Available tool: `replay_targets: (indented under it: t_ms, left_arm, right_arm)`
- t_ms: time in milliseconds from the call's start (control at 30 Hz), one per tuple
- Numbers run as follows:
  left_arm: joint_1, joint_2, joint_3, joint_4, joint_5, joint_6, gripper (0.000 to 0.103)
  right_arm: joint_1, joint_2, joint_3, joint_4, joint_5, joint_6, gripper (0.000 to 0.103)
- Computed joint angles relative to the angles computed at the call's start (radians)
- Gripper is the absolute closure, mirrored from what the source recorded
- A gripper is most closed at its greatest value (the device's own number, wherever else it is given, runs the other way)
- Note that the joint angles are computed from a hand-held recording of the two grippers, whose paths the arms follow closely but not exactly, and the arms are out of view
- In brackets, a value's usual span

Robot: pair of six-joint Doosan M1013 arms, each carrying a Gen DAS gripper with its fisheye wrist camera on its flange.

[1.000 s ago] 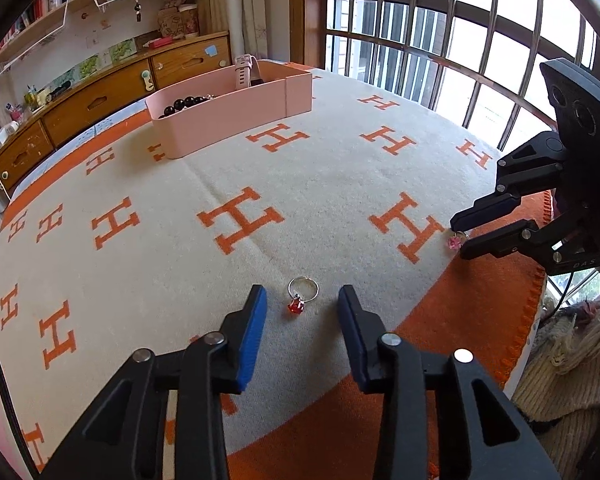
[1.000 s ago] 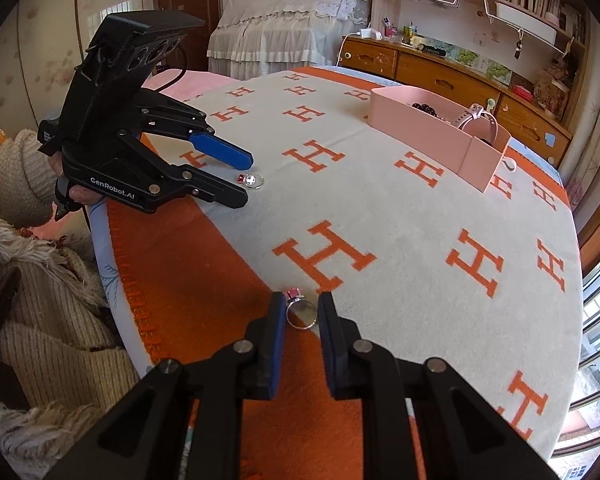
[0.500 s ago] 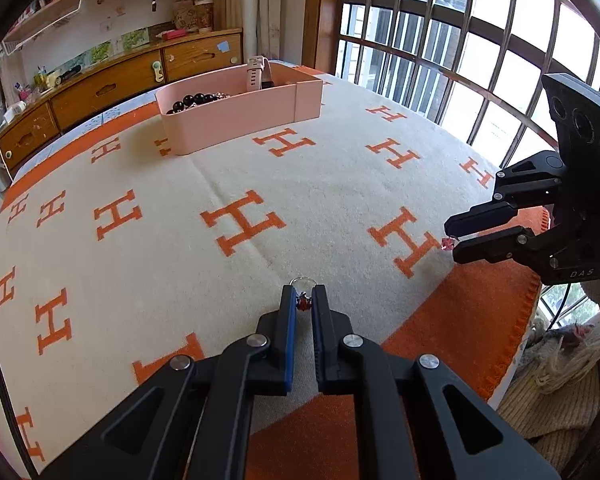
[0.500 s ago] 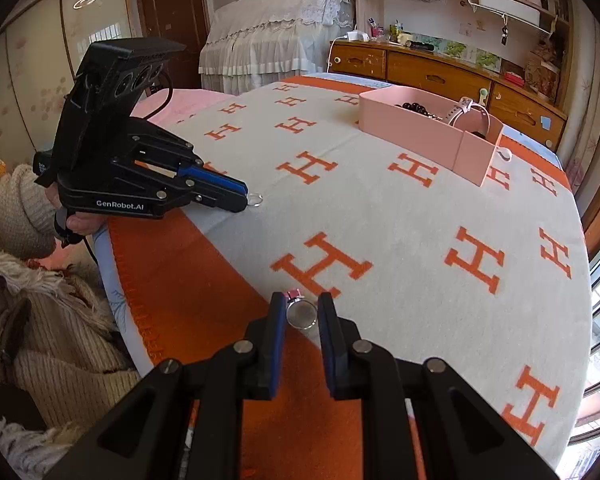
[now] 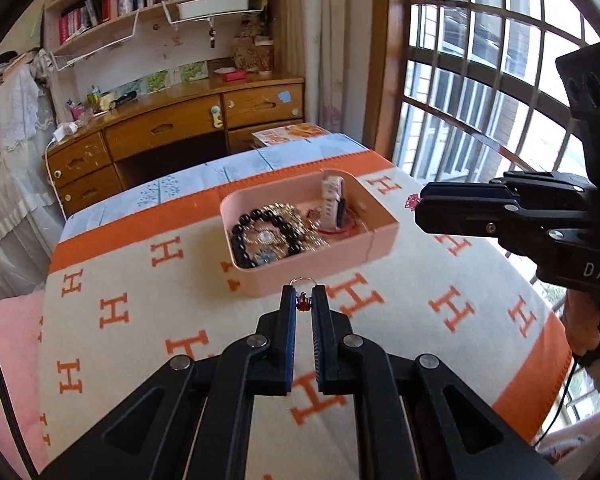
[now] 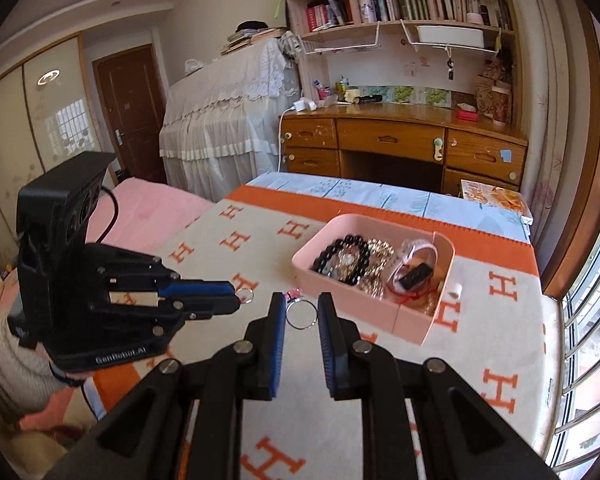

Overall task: Organize jewelry
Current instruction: 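Release the ring into the pink box with the left tool while the right tool drops the earring in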

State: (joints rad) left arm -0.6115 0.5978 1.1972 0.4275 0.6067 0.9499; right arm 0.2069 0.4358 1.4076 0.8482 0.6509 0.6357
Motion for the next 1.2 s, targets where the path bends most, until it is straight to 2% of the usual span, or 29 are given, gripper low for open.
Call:
replay_targets:
  t_ms: [67,267,400,533,600,667,733,900,967,1200]
  left_arm:
    - [0.013,0.034,-0.065,0.003,0.042,-0.039,0.097]
    - [0.045,0.13,-0.221,-0.047,0.125,-0.032,0.097]
    - [0.053,0.169,-0.272,-0.065,0.156,-0.013,0.097]
    - [0.062,0.193,-0.3,-0.087,0.186,0.003,0.095]
    - [0.061,0.196,-0.299,-0.083,0.198,0.008,0.08]
    - [0.057,0.193,-0.288,-0.052,0.201,-0.012,0.039]
    - [0.05,0.175,-0.253,0.011,0.17,-0.068,0.024]
    - [0.037,0.147,-0.215,0.06,0.166,-0.119,0.017]
    - [0.03,0.135,-0.198,0.088,0.173,-0.155,0.009]
    - [0.0,0.065,-0.101,0.169,0.175,-0.285,0.007]
  right_arm:
    - [0.007,0.032,-0.058,-0.06,-0.005,0.105,0.087]
    - [0.017,0.13,-0.209,-0.235,0.035,0.387,0.087]
    - [0.019,0.188,-0.282,-0.311,0.089,0.501,0.087]
    - [0.025,0.215,-0.307,-0.387,0.118,0.586,0.086]
    - [0.028,0.221,-0.312,-0.418,0.135,0.613,0.086]
    - [0.027,0.22,-0.309,-0.429,0.14,0.627,0.086]
    - [0.027,0.212,-0.296,-0.432,0.129,0.626,0.085]
    - [0.023,0.178,-0.243,-0.415,0.1,0.615,0.083]
    - [0.024,0.158,-0.214,-0.413,0.082,0.608,0.083]
    - [0.032,0.084,-0.109,-0.41,0.033,0.588,0.083]
